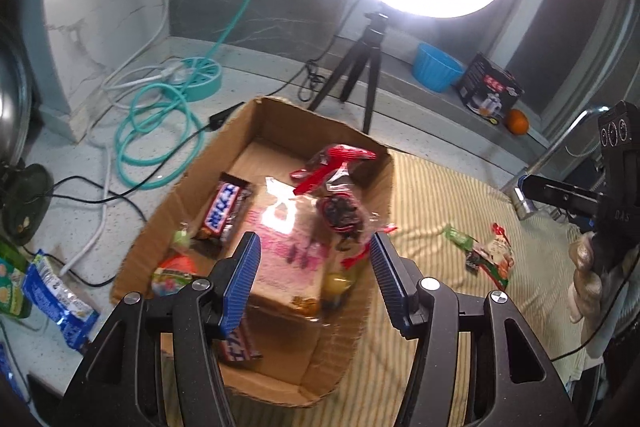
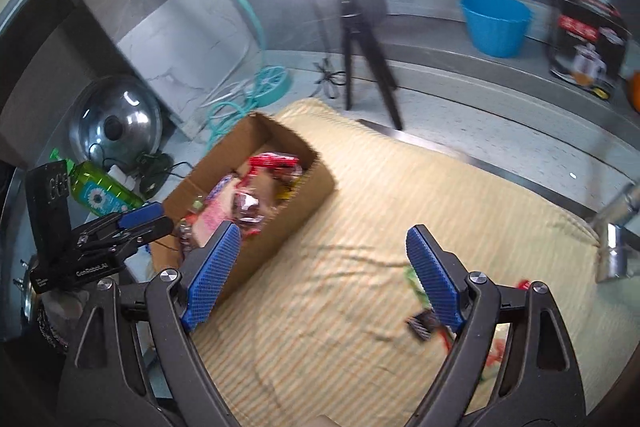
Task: Organize snacks
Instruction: 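Move both grippers back to the remaining snacks on the table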
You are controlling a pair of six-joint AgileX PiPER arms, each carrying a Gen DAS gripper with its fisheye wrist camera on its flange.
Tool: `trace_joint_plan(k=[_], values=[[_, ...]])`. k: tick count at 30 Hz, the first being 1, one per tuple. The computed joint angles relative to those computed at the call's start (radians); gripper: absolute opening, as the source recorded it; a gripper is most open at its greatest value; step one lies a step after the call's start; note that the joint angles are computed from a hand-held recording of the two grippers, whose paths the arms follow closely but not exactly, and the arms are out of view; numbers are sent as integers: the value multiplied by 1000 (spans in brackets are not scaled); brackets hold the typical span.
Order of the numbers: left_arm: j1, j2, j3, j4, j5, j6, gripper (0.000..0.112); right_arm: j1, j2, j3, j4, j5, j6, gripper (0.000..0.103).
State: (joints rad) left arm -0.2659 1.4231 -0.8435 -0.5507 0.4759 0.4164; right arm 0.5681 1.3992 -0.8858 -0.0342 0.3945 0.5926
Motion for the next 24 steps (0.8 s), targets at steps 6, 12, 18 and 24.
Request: trace_joint_plan(k=[6, 12, 18, 24], values=[[-113, 49, -24, -4, -20, -31, 56, -155, -132, 143, 108, 32, -146, 88], [-252, 116, -63, 16, -42, -79, 56, -270, -188, 252, 233, 62, -344, 78], [-378, 208, -103, 16, -76, -109, 55, -292, -182, 297, 334, 101, -569, 61], [-482, 328, -179, 10, -78, -135, 44, -312, -78, 283, 459, 104, -809, 45]])
